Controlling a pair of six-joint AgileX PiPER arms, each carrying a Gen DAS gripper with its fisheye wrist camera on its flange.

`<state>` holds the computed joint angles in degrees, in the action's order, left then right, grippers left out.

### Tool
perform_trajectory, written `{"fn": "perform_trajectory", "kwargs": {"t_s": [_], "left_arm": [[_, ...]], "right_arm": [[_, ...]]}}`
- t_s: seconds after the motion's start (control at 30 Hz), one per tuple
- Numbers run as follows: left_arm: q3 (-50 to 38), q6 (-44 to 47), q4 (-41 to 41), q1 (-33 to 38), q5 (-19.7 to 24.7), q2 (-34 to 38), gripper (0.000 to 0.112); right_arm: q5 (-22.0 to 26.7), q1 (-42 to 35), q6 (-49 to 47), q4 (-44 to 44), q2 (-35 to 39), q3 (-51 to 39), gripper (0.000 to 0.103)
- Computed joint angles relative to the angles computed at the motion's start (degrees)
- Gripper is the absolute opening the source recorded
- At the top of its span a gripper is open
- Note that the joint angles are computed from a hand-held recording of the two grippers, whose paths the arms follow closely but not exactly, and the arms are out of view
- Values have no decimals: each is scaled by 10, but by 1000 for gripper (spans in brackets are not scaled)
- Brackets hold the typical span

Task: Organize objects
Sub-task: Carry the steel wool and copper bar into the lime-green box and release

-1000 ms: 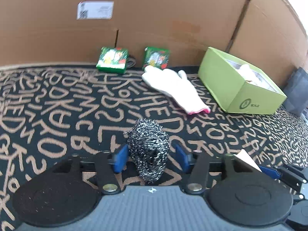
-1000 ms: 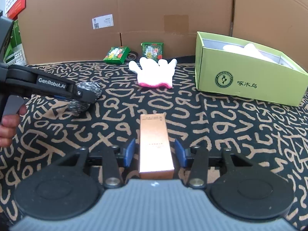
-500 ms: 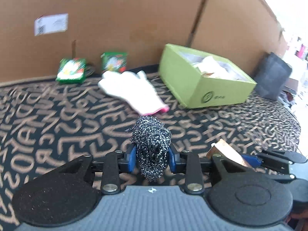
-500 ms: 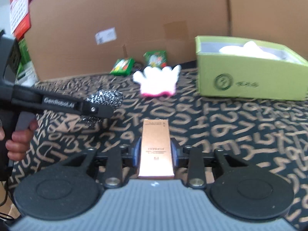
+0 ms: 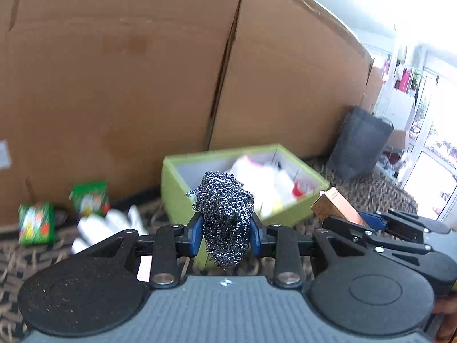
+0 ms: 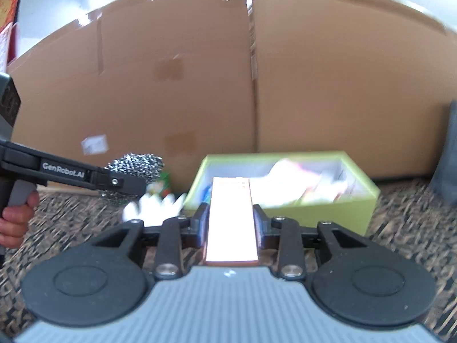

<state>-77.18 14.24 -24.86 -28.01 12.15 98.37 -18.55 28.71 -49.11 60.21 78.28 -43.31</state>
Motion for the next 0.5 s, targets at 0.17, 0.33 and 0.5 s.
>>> {"fn": "perform_trajectory", "kwargs": {"t_s": [0.17,0.33,0.5], "left_arm": [[-182,-93,80,-2,72,109,34],[-382,-162,168,-12,157,236,34],[-536,-183,171,-10,227,344,34]], "right_arm": [[-8,-60,21,-41,67,-82,31],[-4,-101,25,-58,153,-173,31],[-16,-129,60,-94,239,-231,31]]}}
